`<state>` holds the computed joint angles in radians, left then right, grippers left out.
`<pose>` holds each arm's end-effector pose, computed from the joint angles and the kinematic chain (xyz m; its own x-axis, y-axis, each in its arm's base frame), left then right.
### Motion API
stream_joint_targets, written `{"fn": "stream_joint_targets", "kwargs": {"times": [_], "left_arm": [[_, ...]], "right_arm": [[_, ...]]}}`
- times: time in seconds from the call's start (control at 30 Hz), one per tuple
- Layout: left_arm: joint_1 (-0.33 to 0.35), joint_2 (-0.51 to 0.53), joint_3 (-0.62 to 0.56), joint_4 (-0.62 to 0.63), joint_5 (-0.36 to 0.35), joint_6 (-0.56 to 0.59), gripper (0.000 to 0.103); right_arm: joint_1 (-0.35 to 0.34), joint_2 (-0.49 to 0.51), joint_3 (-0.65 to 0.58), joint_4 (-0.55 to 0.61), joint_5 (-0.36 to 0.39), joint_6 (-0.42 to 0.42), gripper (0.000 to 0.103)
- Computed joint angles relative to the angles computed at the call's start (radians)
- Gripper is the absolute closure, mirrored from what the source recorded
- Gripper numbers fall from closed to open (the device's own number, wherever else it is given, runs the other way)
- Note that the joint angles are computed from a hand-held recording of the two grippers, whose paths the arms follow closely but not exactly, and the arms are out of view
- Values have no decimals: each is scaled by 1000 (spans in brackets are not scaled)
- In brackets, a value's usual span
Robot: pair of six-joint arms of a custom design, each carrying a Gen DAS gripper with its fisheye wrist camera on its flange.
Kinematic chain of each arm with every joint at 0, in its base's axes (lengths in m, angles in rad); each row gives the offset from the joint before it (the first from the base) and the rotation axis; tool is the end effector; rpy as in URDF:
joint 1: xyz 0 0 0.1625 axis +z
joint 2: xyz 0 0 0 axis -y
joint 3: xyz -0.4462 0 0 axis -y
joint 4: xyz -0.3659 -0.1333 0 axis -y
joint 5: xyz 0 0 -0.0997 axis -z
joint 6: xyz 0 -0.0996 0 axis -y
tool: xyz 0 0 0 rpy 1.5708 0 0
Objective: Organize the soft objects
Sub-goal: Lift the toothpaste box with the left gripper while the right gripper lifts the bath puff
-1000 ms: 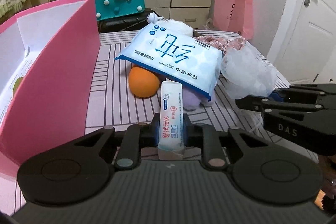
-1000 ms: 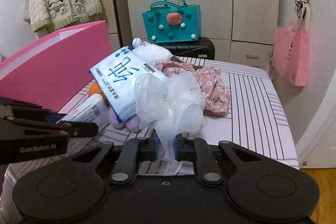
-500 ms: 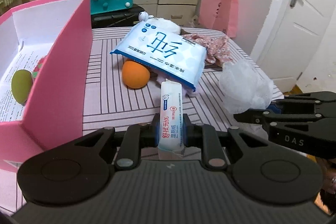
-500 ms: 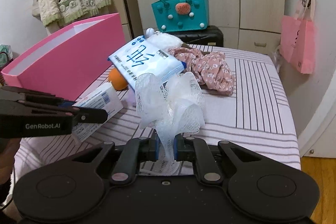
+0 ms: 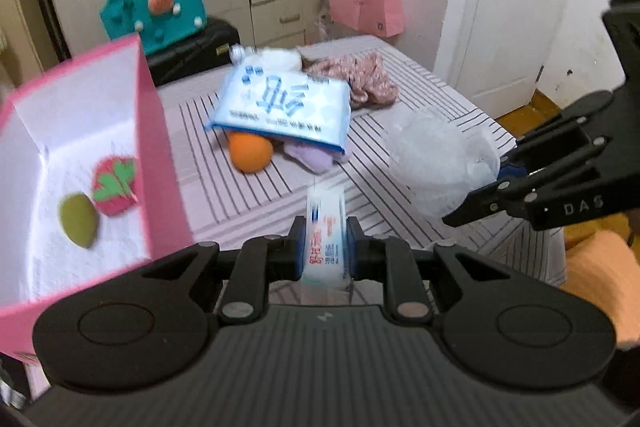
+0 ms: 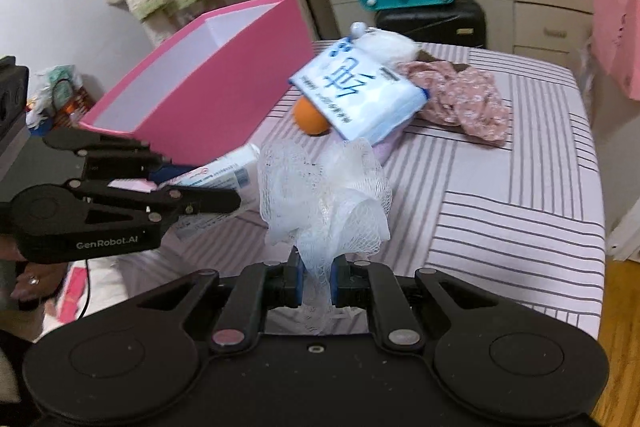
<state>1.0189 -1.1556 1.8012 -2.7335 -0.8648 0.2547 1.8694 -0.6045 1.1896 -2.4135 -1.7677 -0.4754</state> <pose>-0.1441 -0.6116 0.3340 -0.6750 0.3083 -0.6703 0.6467 0.6846 -0.3363 0.3422 -0.7249 0.1450 -0.7162 -0.6372 0.2848 -0.6886 0.7115 -0.1399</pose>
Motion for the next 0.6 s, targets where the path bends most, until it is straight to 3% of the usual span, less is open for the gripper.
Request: {"fn": "stream_joint_targets", "kwargs": {"times": [0.1,0.17,0.4,0.6], "left_arm": [[-6,-34,-3,20,-5,18,85],[-8,-45,2,-2,2,49,101],[21,-41,-17,48,1,18,101],[58,-73,6,115,-77,-57,100]], "right_arm": [[13,-1,-30,63,7,7,89],[23,-1,-44,86,16,-5,89],[39,49,-123,129,25,-20,89],[32,81,-149,134,0,5,89]]}}
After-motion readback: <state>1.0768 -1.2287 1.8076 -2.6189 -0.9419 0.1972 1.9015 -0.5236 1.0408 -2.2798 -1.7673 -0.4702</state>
